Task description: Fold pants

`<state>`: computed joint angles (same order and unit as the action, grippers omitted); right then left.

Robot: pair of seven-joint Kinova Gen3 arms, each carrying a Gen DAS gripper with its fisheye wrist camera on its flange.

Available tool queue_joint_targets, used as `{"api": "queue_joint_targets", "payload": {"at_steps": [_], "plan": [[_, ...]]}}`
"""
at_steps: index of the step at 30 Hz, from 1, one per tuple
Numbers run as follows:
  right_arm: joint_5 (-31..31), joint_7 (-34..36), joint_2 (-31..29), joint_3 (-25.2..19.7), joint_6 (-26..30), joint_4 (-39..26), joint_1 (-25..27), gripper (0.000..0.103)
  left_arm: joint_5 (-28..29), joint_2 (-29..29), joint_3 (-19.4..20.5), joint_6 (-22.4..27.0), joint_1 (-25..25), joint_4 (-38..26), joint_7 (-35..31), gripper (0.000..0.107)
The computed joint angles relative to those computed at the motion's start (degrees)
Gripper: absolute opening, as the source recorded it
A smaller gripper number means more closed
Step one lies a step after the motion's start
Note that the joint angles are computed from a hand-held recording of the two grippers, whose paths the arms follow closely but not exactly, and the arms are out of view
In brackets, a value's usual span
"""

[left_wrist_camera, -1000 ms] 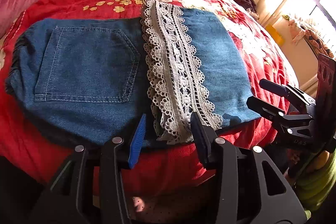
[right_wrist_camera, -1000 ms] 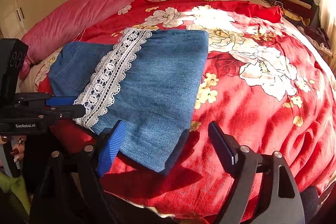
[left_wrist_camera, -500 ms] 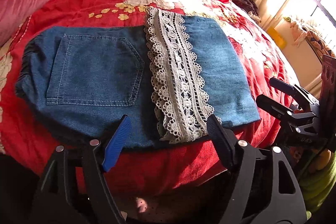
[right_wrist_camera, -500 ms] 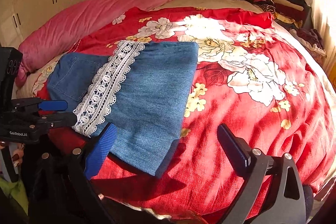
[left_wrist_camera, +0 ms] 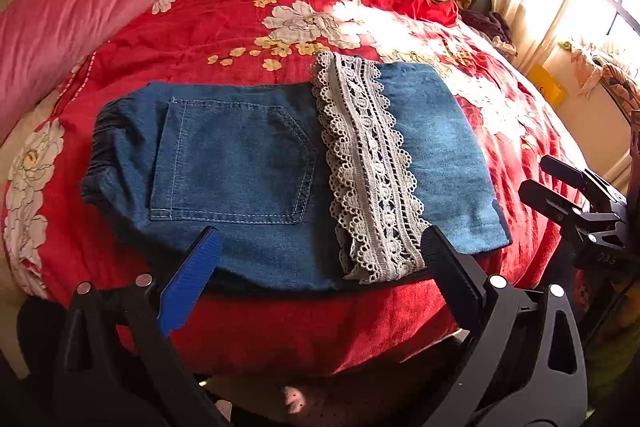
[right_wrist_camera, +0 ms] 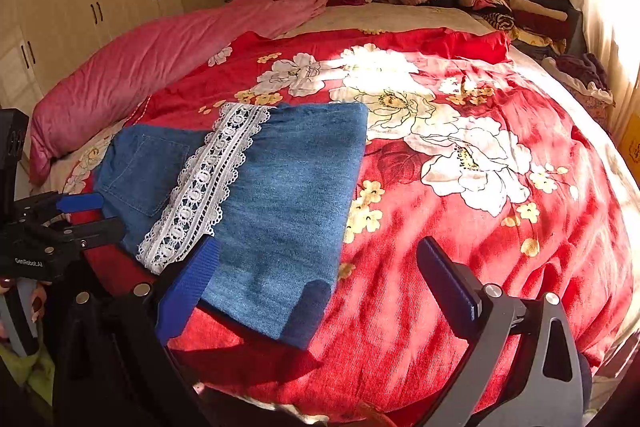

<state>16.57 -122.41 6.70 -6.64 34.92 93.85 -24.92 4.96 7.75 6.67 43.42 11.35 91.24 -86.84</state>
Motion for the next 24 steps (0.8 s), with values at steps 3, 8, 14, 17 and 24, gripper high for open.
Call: {"api": "queue_joint_targets", "payload": {"at_steps": [3, 8, 14, 17, 24], "plan": [[1.03, -0.78, -0.02, 0.01, 0.53, -0.65, -0.5, 0.099, -0.38, -0.6, -0.22, -0.58, -0.05, 0.44, 0.41, 0.093], [0.2, 0.31, 0.46, -0.25, 1.96, -3.31, -0.44, 0.099, -1.7, -1.85, -0.7, -1.88, -0.36, 1.46, 1.47, 0.093], [-0.09, 3.28, 2.04, -0.63, 4.28, -8.22, -1.38, 0.099, -2.37, -3.15, -1.35, -3.49, -1.61, 2.86, 2.32, 0.093], [0.43, 4.52, 3.79, -0.48, 6.22, -11.47, -2.58, 0.099, -2.26, -3.46, -1.74, -3.67, -2.49, 3.41, 2.65, 0.093], [-6.1, 13.59, 9.2, -1.35, 9.28, -20.96, -2.72, 0.099, -0.59, -3.81, -3.15, -3.99, -5.54, 4.7, 3.18, 0.093]]}}
